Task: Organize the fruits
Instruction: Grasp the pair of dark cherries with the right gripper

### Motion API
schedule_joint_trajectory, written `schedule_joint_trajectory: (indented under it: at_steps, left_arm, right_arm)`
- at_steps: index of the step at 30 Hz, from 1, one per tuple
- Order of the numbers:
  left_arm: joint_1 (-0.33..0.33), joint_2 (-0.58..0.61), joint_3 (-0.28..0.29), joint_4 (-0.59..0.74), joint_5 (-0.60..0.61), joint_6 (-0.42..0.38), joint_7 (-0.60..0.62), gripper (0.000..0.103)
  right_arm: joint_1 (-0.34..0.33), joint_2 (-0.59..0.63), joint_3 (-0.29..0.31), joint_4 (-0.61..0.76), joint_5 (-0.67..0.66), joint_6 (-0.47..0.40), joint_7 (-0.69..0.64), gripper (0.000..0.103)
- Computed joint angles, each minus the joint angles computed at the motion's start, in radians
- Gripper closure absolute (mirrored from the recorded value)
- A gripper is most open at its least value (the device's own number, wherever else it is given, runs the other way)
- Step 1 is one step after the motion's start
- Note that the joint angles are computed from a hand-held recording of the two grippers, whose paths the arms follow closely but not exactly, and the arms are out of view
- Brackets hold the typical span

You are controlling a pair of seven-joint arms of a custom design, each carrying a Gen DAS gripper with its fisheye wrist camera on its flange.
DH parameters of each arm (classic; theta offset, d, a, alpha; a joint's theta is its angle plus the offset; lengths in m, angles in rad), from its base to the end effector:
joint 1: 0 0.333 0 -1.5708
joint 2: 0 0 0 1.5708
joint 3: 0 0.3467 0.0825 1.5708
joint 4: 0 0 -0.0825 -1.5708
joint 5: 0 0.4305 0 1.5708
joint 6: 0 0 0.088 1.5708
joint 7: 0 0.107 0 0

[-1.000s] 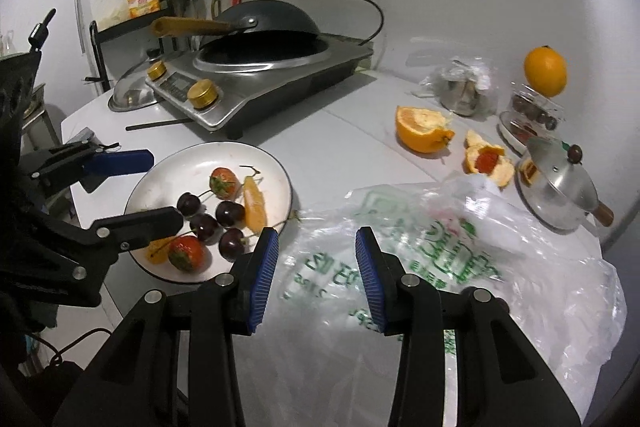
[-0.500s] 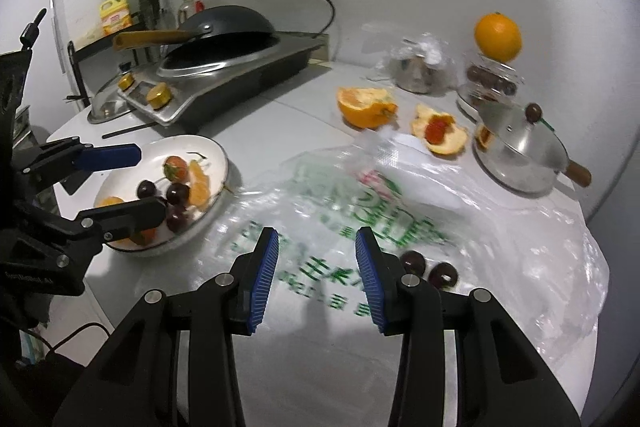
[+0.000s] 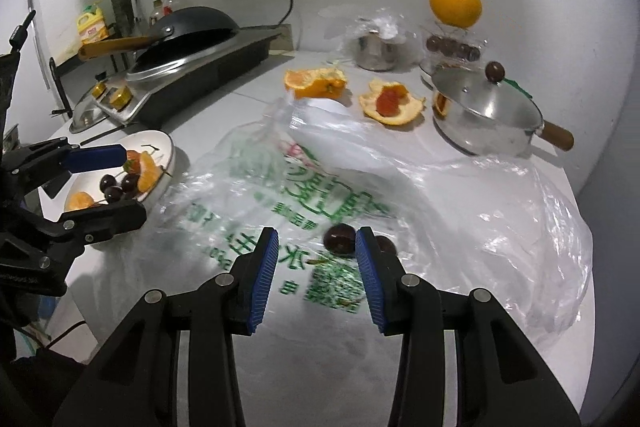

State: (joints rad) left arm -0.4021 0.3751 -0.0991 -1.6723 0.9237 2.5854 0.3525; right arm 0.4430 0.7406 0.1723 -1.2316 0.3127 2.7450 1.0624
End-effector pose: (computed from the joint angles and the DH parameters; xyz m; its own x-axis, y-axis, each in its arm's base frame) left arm 0.6562 -0.3654 0.4497 0.0695 -0.9975 -0.0136 -0.6853 -0.0378 -0.7272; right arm 0.7360 0.4447 0.4283 0.7221 -0.6907 -0.0385 -0.4875 -0.4686 -0.7368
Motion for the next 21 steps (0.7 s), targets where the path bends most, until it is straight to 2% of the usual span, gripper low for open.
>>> schedule_joint_trajectory:
  at_steps: [8,21]
  left_arm:
    - [-0.009,0.071,0.002,0.087,-0.049,-0.021,0.047,0.027]
    - [-0.034,0.147,0.025,0.183,-0.114,-0.045,0.110,0.027]
  right_arm:
    - [-0.030,0.043,0.015,0.059,0.022,-0.050,-0.038,0.060]
    - [-0.036,0.114,0.002,0.161,0.022,-0.122,-0.064,0.062]
